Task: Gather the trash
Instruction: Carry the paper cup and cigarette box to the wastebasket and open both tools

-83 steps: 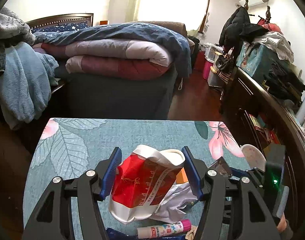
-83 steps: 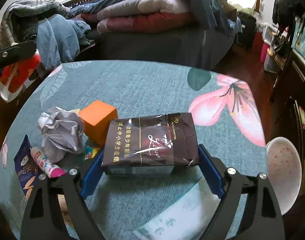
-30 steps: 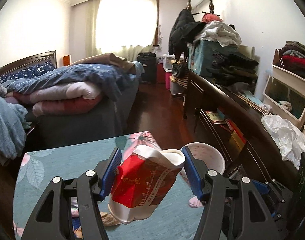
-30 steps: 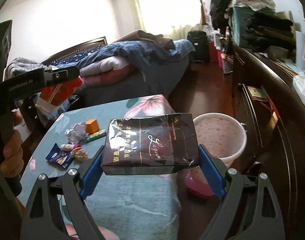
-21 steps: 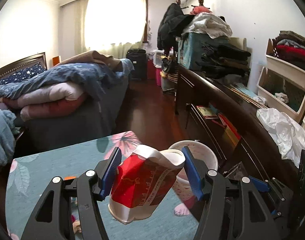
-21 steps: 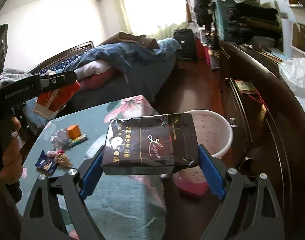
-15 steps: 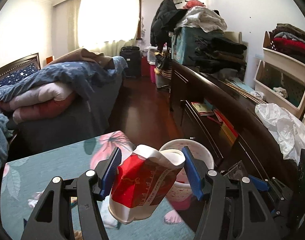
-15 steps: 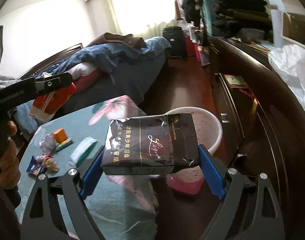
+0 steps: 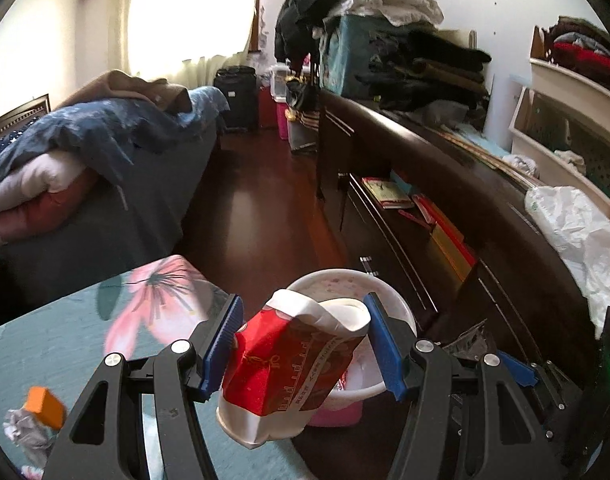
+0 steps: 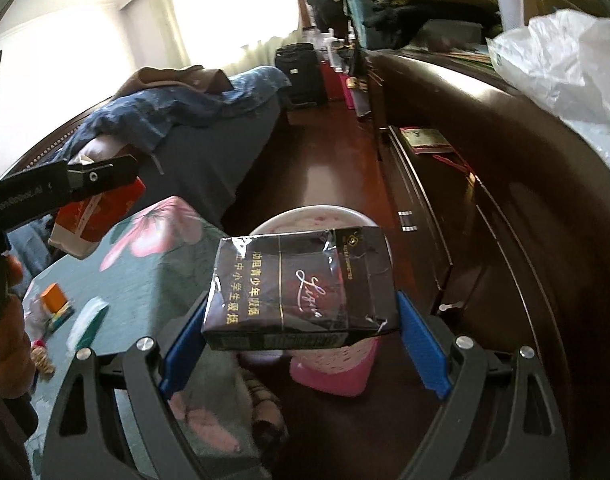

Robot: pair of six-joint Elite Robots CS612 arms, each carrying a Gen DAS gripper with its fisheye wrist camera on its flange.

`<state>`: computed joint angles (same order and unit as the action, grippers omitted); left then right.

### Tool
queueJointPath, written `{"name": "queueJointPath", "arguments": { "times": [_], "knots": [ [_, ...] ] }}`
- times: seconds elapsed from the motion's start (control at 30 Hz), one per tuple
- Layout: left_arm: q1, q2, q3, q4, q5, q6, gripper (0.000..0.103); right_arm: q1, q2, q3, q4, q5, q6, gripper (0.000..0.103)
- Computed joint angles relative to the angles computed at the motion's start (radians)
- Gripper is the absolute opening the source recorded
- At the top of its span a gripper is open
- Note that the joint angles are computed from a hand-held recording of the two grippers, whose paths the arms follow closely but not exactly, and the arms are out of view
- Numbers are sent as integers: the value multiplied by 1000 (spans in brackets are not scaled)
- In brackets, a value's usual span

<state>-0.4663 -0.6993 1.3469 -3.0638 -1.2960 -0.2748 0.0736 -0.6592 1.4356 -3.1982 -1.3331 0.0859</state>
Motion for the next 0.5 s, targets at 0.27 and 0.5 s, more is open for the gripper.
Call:
{"name": "queueJointPath", "arguments": {
  "times": [0.27,0.5],
  "knots": [
    [6,75,-121,69,-14,2,62,7,61,-94,48,-43,-8,88],
    [15,142,-235,159,-31,-10,62,23,124,-194,115,-89,-32,88]
  ]
}}
